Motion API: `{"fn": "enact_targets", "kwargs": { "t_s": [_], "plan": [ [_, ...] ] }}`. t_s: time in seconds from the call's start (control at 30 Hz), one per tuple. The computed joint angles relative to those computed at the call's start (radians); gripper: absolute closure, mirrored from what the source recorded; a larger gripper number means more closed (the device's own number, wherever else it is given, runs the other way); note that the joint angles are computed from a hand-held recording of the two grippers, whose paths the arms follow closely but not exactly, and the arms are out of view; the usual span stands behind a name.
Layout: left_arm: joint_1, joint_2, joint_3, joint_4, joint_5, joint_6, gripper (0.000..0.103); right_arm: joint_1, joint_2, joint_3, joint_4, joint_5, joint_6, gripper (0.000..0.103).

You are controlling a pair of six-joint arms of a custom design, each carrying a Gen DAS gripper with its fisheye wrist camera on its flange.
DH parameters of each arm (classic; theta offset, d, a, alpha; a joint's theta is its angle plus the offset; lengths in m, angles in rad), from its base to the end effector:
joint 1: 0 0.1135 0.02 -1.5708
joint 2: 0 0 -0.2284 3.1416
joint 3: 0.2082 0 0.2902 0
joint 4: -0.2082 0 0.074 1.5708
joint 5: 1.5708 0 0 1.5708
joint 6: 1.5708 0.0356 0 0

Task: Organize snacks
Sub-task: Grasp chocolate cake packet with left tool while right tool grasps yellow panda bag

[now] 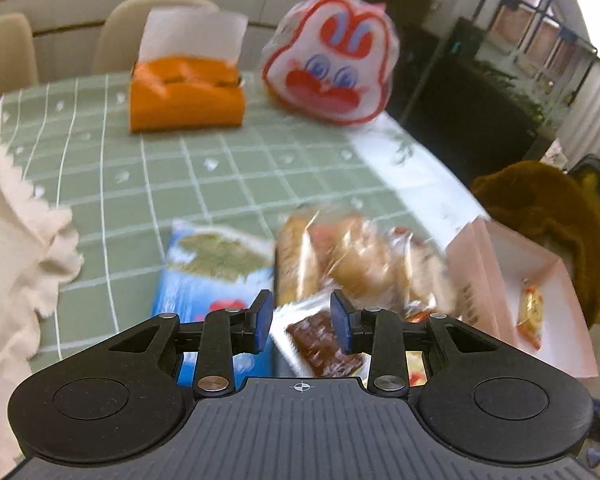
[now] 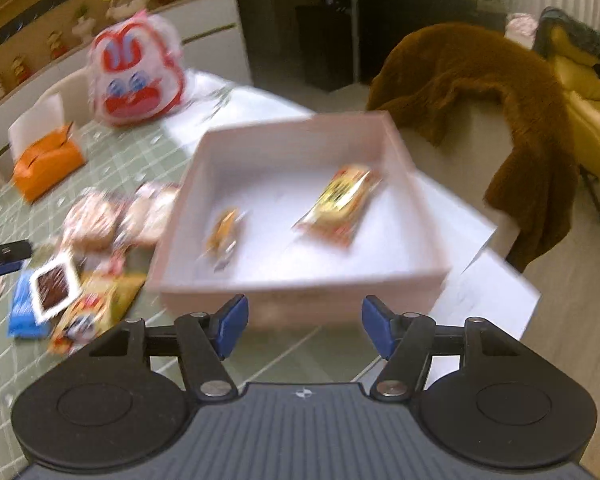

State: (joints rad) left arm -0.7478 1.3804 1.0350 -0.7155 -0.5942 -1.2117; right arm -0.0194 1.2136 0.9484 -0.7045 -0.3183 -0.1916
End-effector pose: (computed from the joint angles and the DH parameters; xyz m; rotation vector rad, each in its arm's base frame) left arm 0.2443 -0.1994 0.2077 -0.7302 2.2673 -0.1088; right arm 0.2910 0.0055 0.2220 -0.3382 2.4753 0.3168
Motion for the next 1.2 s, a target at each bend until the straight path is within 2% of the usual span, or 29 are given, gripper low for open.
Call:
{"fn": "enact_targets", "kwargs": {
  "t_s": [0.13,0.2,0.4,0.67,0.83,1.07,1.1,1.17,1.2],
  "plan": [
    [0.025,0.019,-0.024,0.063,0.043,0.029,0.067,0.082,-0.05,-0.046,-0.06,-0.024,0.02,0.039],
    [0.017,0.075,0.014,0.054,0.049,0.037,0.066,0.128,-0.074,-0.07,-0.064,-0.014,0.034,0.039],
    [-0.05,0.17,0.093,0.013,-0.032,0.139,0.064,0.236,-0.105,-0.103,-0.078,0.023,0.058,0.039],
    [-0.022,0.235,0.17,-0.023,-0.004,0.256,0.055,0.264,-0.068,-0.097,-0.059,0.08,0.085,0.039],
    [-0.005,0.167,0.101,0.015,0.035,0.25,0.056,0.26,-0.075,-0.095,-0.054,0.078,0.082,0.039],
    [-0.074,0.003,-0.055,0.04,0.06,0.18,0.057,0.3,-0.082,-0.094,-0.042,0.081,0.099,0.039],
    [-0.09,-0.022,-0.077,0.039,0.062,0.164,0.058,0.304,-0.085,-0.095,-0.041,0.076,0.101,0.039],
    [-0.127,-0.08,-0.126,0.046,0.06,0.133,0.078,0.32,-0.09,-0.099,-0.034,0.073,0.108,0.039],
    [-0.145,-0.096,-0.138,0.035,0.055,0.113,0.079,0.329,-0.09,-0.099,-0.029,0.073,0.112,0.039]
  ]
}}
